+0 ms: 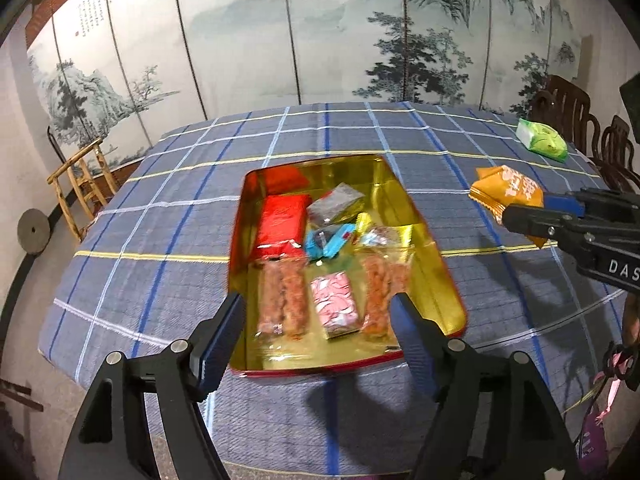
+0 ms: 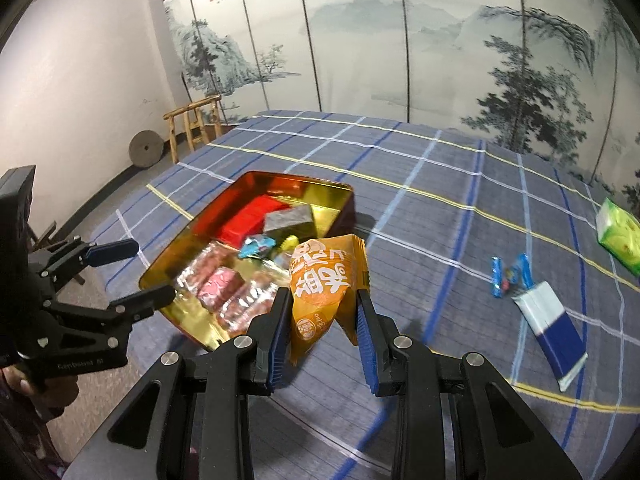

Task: Organize snacks
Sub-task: 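Carry the orange snack bag into the tin and open the right gripper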

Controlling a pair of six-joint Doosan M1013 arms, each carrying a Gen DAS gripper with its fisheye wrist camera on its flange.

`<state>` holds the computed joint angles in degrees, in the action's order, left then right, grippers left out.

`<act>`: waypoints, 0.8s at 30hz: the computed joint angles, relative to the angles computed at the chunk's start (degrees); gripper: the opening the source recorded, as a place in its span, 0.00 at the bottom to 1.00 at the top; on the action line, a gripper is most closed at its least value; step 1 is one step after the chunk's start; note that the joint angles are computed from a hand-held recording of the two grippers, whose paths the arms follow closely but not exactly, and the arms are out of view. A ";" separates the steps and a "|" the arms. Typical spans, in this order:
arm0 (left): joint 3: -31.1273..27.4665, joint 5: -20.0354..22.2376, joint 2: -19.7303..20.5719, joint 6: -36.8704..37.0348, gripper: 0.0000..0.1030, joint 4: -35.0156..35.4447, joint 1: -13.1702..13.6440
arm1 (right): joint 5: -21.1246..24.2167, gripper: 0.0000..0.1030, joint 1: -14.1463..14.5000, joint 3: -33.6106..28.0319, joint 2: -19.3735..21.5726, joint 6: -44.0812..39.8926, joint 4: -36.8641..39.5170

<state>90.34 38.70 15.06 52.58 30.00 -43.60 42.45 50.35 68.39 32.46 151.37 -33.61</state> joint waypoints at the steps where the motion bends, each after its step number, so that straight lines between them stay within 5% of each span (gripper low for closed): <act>1: 0.20 0.12 -0.13 -0.30 0.68 0.14 0.13 | 0.08 0.31 -0.06 -0.68 0.38 -0.72 0.66; 15: 3.02 2.09 -2.32 -4.85 0.69 2.68 1.96 | 2.48 0.31 -2.01 -13.35 7.94 -12.31 13.61; 24: 4.19 2.35 -3.42 -5.26 0.71 4.30 2.03 | 11.89 0.31 -3.43 -29.13 16.88 -20.12 21.56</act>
